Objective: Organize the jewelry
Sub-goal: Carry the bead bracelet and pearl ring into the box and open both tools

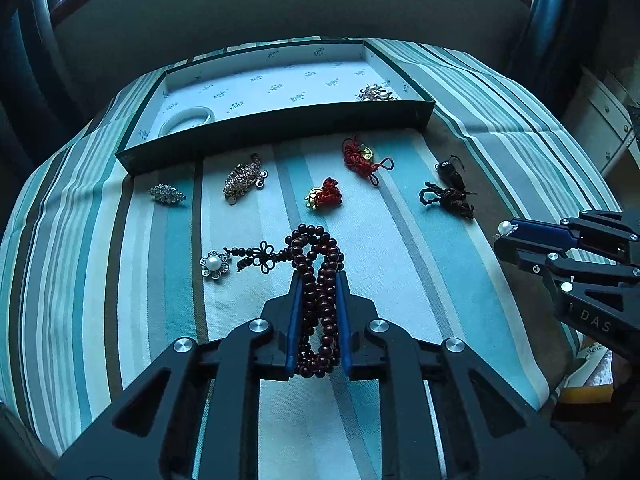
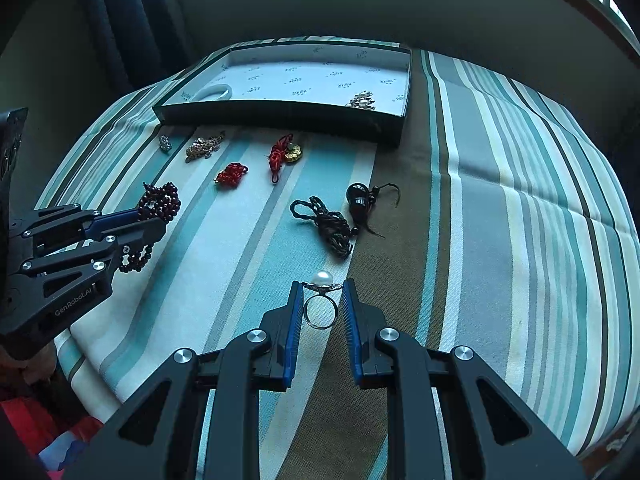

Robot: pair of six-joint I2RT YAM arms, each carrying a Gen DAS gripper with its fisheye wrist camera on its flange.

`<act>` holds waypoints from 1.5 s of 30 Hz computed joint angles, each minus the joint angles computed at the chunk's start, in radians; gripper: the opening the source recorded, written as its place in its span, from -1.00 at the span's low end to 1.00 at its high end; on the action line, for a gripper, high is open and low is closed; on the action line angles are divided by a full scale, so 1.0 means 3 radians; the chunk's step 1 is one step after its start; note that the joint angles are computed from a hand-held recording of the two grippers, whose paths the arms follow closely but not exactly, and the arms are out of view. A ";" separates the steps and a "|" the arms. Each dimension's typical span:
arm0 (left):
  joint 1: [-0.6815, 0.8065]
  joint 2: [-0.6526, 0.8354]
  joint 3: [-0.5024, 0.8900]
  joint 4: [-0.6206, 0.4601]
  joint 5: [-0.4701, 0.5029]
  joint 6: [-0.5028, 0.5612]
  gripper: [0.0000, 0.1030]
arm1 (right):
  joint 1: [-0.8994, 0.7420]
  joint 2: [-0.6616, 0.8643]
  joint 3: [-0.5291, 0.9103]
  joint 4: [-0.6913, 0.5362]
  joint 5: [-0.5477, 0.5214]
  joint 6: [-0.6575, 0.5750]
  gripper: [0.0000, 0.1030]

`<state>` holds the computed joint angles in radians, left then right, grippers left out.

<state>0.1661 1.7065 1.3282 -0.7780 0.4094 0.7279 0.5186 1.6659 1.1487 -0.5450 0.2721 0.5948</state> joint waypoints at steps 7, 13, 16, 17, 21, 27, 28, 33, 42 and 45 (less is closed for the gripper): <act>-0.0059 0.0222 0.0414 -0.0036 0.0085 -0.0136 -0.70 | -0.0071 0.0211 0.0454 -0.0037 0.0059 -0.0186 -0.60; -0.0179 0.0594 0.0974 -0.0033 0.0095 -0.0325 -0.70 | -0.0218 0.0561 0.1046 -0.0022 0.0093 -0.0451 -0.60; -0.0255 0.0839 0.1356 -0.0057 0.0086 -0.0465 -0.70 | -0.0298 0.0792 0.1393 -0.0025 0.0071 -0.0564 -0.60; -0.0281 0.0910 0.1469 -0.0045 0.0078 -0.0513 -0.70 | -0.0320 0.0875 0.1518 -0.0030 0.0070 -0.0602 -0.60; -0.0379 0.1261 0.2014 -0.0064 0.0032 -0.0647 -0.70 | -0.0422 0.1211 0.1998 -0.0073 0.0044 -0.0703 -0.60; -0.0495 0.1845 0.2807 -0.0159 -0.0083 -0.0802 -0.70 | -0.0615 0.1692 0.2595 -0.0134 -0.0150 -0.0708 -0.60; -0.0512 0.1938 0.2920 -0.0199 -0.0098 -0.0816 -0.70 | -0.0640 0.1783 0.2689 -0.0165 -0.0195 -0.0707 -0.60; -0.0587 0.2226 0.3139 -0.0251 -0.0218 -0.0802 -0.70 | -0.0694 0.2156 0.3029 -0.0332 -0.0278 -0.0695 -0.60; -0.0621 0.2487 0.3300 -0.0303 -0.0308 -0.0765 -0.69 | -0.0709 0.2238 0.2972 -0.0309 -0.0298 -0.0664 -0.60; -0.0622 0.2505 0.3320 -0.0309 -0.0330 -0.0786 -0.64 | -0.0718 0.2235 0.2928 -0.0276 -0.0307 -0.0656 -0.59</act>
<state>-0.0204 2.4578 2.3242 -0.8706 0.3102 0.4921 0.3031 2.3364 2.0272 -0.6278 0.1799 0.3978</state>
